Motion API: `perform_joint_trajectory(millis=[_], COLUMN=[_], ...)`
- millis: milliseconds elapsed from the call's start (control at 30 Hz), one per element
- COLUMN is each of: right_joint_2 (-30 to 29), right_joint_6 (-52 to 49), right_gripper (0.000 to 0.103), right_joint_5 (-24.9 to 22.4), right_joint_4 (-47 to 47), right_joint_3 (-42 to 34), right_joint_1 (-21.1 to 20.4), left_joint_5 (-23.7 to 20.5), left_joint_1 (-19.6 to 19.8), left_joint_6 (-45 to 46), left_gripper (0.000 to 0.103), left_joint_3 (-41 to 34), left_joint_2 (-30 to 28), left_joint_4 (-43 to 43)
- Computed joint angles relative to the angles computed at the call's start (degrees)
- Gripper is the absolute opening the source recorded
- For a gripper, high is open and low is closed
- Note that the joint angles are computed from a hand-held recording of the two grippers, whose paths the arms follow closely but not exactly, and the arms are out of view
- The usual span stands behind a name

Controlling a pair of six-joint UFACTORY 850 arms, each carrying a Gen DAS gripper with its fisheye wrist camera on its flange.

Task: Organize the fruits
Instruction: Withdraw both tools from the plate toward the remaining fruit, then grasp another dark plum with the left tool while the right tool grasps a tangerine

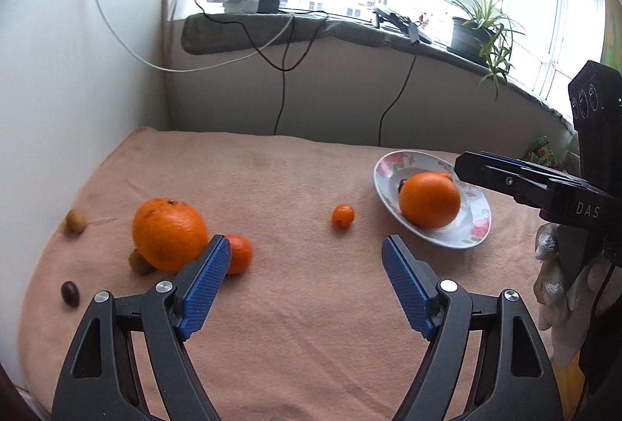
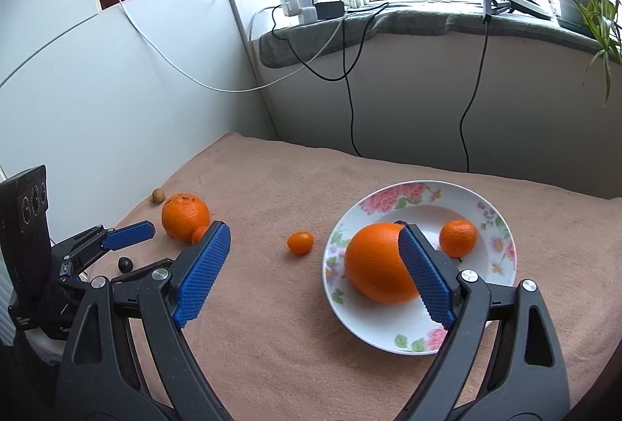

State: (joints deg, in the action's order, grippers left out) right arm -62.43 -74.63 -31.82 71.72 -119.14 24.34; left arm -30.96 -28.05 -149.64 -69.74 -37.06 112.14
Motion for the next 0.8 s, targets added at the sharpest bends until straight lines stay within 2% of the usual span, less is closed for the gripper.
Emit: perform_joint_trajectory(millis=[400,633,800], right_joint_2=[-4.63,-9.92,-15.48], right_joint_6=[4.78,10.65,15.88], right_gripper=[0.091,0.091,0.091], right_joint_5=[-4.40,-7.41,-10.76], right_joint_4=[-8.20,-15.76,-21.86], right_joint_3=[-7.60,-15.90,-24.73], right_joint_1=[4.04,6.67,8.25], left_joint_5=[-6.00,-6.38,-5.07], left_joint_1=[0.85,1.36,2.13], left_joint_6=[-5.53,-8.50,-11.82], left_gripper=[0.080,0.080,0.071], left_joint_3=[11.21,15.90,17.71], left_joint_2=[5.83,7.45,7.49], left_joint_4=[-3.96,-5.01,-3.84])
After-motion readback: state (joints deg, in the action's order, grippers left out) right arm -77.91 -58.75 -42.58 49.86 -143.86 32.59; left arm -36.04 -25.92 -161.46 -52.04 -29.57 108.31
